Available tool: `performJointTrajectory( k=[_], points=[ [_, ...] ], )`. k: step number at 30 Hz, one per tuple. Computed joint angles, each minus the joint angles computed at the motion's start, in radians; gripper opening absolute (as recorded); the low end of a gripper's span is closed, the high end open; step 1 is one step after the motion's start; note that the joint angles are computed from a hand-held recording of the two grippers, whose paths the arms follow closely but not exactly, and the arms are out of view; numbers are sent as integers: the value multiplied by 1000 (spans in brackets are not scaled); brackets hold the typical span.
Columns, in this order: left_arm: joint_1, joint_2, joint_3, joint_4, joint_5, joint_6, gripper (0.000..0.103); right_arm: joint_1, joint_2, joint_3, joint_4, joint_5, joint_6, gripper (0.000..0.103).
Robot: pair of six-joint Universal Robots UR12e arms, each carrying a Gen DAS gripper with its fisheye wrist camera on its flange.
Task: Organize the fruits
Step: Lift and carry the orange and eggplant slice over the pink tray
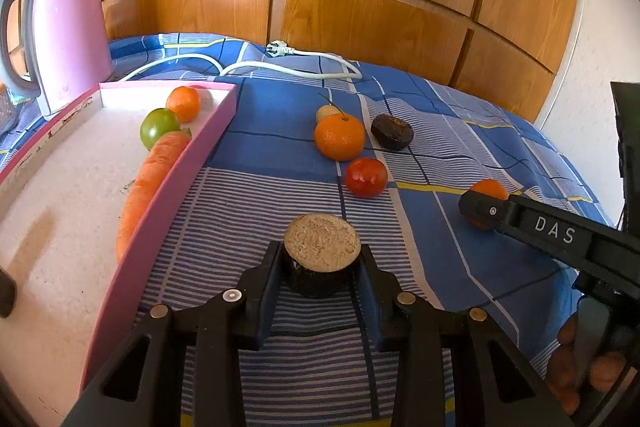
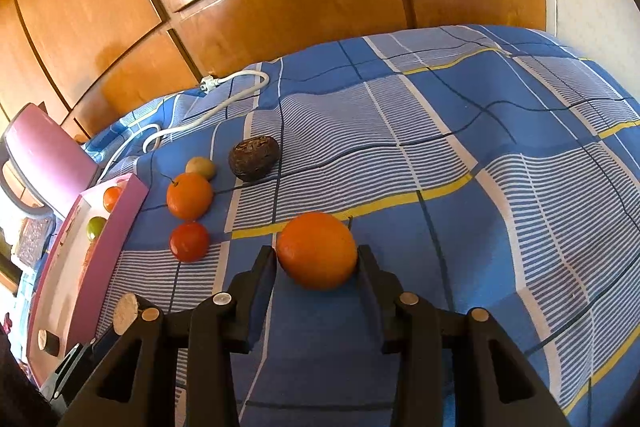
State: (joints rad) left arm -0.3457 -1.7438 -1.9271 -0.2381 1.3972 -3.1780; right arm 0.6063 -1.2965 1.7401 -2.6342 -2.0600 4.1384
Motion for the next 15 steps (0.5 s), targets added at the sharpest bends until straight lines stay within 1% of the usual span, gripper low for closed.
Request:
performJointTrajectory(
  k=[3, 8, 11, 15],
  points=[
    [3, 1, -3, 4, -5, 0, 36, 1, 3, -7, 12, -6, -5, 39],
    [0, 6, -8, 10, 9, -2, 36, 5, 3, -11, 25, -15, -14, 39],
    [-1, 13, -18, 23, 17, -7, 36, 8, 5, -16, 31, -15, -31, 39],
    [5, 22, -30, 33, 11, -22, 36, 15, 10, -25, 37, -8, -63, 39]
  ],
)
